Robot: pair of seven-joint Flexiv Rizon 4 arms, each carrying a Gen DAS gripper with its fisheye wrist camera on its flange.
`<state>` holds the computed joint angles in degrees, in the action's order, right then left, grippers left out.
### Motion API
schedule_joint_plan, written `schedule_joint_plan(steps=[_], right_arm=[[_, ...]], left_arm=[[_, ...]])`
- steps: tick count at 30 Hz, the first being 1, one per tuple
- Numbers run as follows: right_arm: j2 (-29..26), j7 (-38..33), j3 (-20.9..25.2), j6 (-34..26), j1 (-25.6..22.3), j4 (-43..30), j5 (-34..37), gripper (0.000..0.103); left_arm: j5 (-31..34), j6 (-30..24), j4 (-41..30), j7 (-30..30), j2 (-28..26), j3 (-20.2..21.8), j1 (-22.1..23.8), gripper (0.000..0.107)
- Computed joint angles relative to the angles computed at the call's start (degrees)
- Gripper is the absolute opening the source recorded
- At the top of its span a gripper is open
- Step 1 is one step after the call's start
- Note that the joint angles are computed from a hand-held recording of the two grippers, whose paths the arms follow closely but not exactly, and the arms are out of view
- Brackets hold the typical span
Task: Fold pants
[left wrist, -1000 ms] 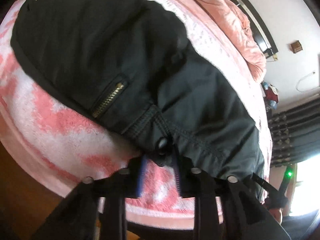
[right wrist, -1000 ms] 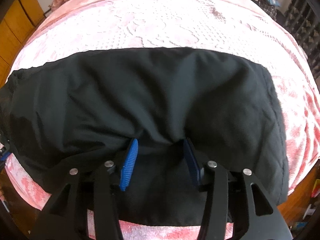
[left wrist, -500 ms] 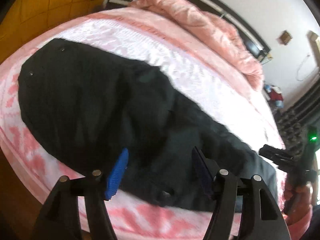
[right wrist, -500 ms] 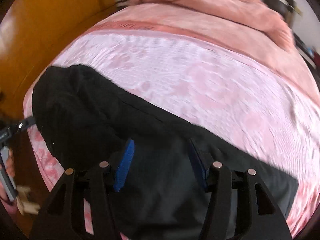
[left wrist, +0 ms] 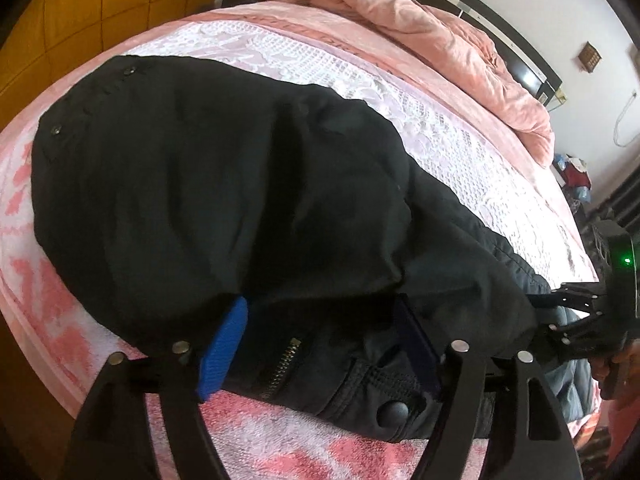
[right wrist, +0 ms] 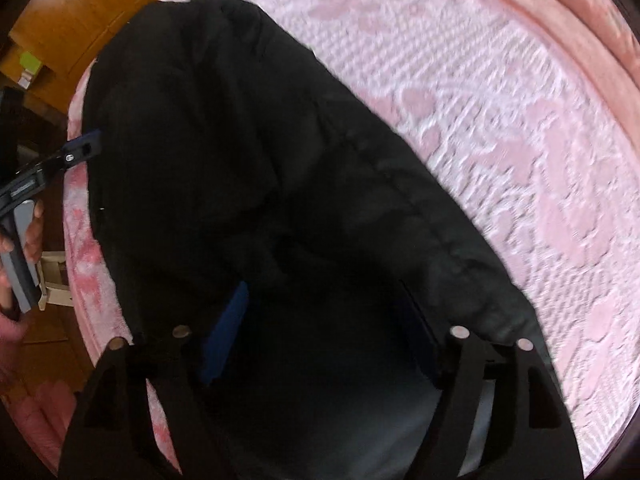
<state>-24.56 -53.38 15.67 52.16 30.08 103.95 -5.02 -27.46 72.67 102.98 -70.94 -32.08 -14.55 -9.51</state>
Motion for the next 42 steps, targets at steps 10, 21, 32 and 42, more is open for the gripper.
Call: schedule_joint_plan(steps=[10, 21, 32, 42], right_arm=[[10.7, 38.8, -17.2, 17.9, 10.3, 17.3, -41.2, 0.007], [5.6, 36.8, -9.3, 19.8, 2.3, 12.9, -34.2, 0.035], [-14.8, 3.5, 2.8, 6.7, -3.0, -18.3, -11.8, 0.071], [-16.8, -2.6, -4.0, -2.7, 3.7, -24.5, -9.1, 0.002]], left_arm=[[-2.5, 6.3, 2.8, 0.5, 0.0, -3.4, 1.5, 0.079], [2.2, 3.9, 1.3, -1.6, 1.2, 0.0, -0.1, 0.087], [16.7, 0.9, -8.9, -15.9, -3.3, 15.0, -6.2, 0.088], [17.7, 3.4, -9.7, -17.7, -6.4, 12.4, -3.5, 0.098]])
